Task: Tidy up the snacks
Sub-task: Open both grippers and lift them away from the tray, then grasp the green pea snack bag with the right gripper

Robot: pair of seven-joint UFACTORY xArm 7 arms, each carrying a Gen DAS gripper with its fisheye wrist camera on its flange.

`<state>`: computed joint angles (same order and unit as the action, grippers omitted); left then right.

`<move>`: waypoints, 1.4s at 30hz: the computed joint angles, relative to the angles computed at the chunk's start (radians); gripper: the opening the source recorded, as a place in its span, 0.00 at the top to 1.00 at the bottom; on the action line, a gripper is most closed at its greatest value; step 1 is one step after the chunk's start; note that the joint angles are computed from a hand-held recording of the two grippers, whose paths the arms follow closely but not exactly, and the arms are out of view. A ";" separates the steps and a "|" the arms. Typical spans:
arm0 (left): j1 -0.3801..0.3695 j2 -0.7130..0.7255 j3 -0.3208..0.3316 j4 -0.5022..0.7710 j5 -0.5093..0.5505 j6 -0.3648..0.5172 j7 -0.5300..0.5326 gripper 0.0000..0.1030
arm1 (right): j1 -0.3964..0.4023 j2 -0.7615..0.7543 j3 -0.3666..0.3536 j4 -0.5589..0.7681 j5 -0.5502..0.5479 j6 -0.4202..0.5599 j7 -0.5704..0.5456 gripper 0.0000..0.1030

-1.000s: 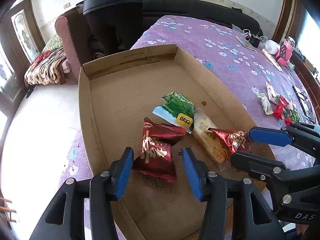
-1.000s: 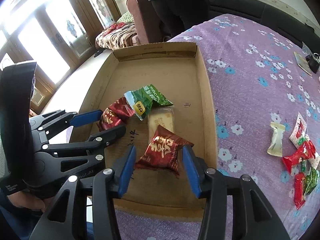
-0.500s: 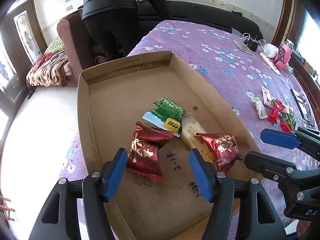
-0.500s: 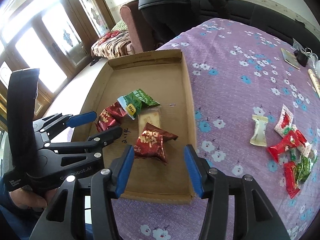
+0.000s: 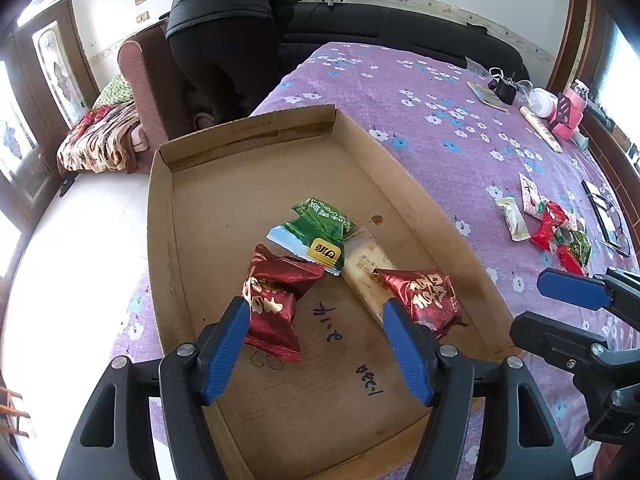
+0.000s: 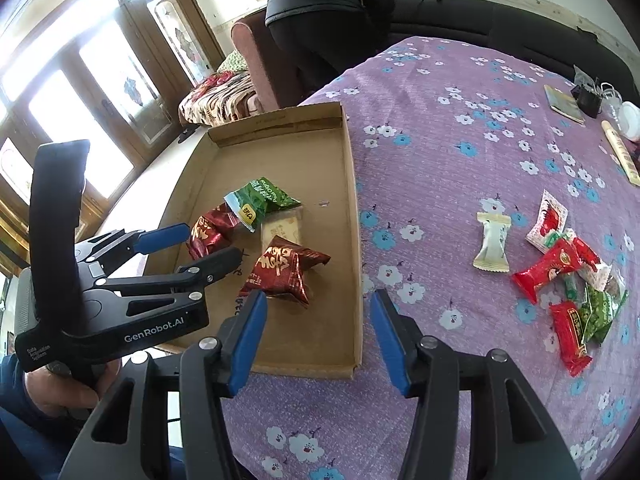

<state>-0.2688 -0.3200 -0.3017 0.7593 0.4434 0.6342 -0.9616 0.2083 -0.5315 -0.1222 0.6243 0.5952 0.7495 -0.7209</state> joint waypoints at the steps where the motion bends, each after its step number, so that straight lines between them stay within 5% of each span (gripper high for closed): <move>1: 0.000 -0.001 -0.001 0.001 0.001 0.002 -0.003 0.29 | -0.001 -0.002 -0.005 0.000 0.003 0.002 -0.002 0.48; 25: -0.105 0.162 -0.025 0.176 0.094 0.052 -0.079 0.29 | -0.179 -0.001 -0.101 -0.005 -0.052 0.066 0.031 0.48; 42: -0.171 0.134 -0.020 0.166 0.128 0.123 -0.123 0.29 | -0.317 0.265 -0.112 0.179 -0.026 -0.025 0.026 0.49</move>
<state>-0.4395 -0.1860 -0.3219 0.9256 0.5709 0.7577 -1.0842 -0.1088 -0.2670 -0.2341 0.8030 0.5696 0.7244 -0.6953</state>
